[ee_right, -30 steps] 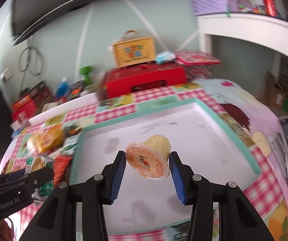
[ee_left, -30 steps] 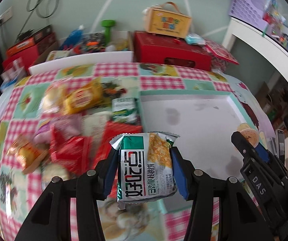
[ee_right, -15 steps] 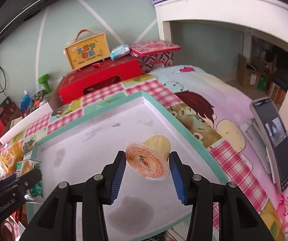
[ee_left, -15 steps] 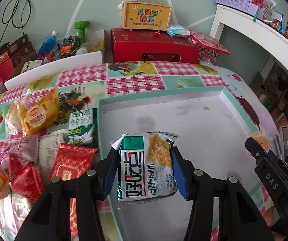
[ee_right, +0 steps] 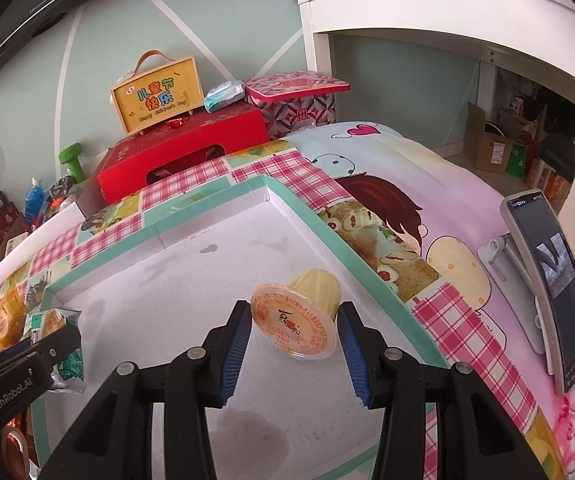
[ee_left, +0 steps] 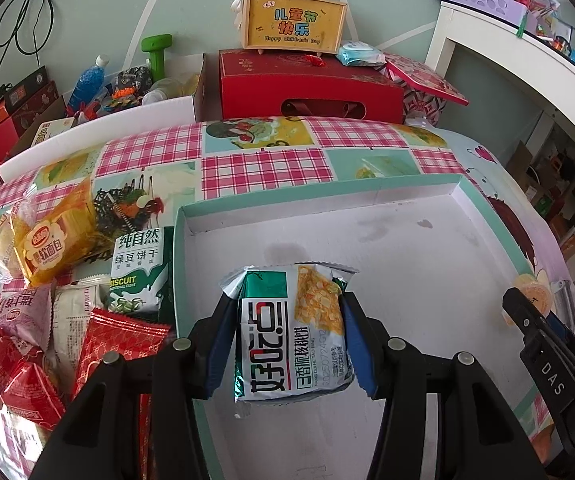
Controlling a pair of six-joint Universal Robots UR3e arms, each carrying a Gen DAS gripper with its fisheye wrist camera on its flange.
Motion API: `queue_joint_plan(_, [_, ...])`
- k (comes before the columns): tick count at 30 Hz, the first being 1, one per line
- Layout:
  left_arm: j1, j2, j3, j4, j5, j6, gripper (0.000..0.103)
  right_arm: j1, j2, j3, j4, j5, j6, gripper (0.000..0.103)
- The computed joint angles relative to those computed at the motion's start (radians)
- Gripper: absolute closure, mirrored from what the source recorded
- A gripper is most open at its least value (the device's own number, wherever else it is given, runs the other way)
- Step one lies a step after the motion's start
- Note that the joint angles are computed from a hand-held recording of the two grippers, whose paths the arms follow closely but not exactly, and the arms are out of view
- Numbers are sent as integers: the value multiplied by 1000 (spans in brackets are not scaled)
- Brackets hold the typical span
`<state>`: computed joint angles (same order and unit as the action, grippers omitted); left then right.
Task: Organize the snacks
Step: 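Open both tools to drop the cracker pack and jelly cup into the tray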
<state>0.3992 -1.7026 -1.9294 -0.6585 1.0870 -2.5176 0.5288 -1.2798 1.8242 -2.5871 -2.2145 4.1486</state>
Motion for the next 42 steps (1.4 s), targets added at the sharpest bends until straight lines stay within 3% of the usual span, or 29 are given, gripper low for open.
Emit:
queue_joint_plan(15, [-10, -18, 9, 7, 8, -9, 49, -3, 13, -9, 1, 9, -12, 55])
queue_joint_plan(18, [-12, -12, 12, 0, 12, -11, 37, -6, 13, -8, -1, 20, -16, 55])
queue_joint_plan(28, [4, 23, 48, -78, 25, -16, 36, -8, 22, -18, 3, 43, -30, 55])
queue_joint_plan(29, [6, 25, 56, -91, 31, -18, 36, -7, 25, -22, 2, 39, -36, 53])
queue_joint_plan(30, [7, 26, 64, -103, 37, -22, 33, -5, 27, -26, 0, 38, -45, 42])
queue_joint_plan(32, [9, 29, 74, -117, 52, -32, 18, 7, 34, -37, -8, 19, -56, 27])
queue_joint_plan(39, [24, 32, 90, -118, 88, -66, 16, 17, 49, -69, 12, 13, -72, 25])
queue_joint_plan(40, [24, 30, 89, -108, 99, -75, 15, 15, 50, -70, 15, 17, -75, 23])
queue_joint_plan(42, [21, 23, 84, -76, 125, -97, 10, 14, 54, -74, 16, 20, -82, 6])
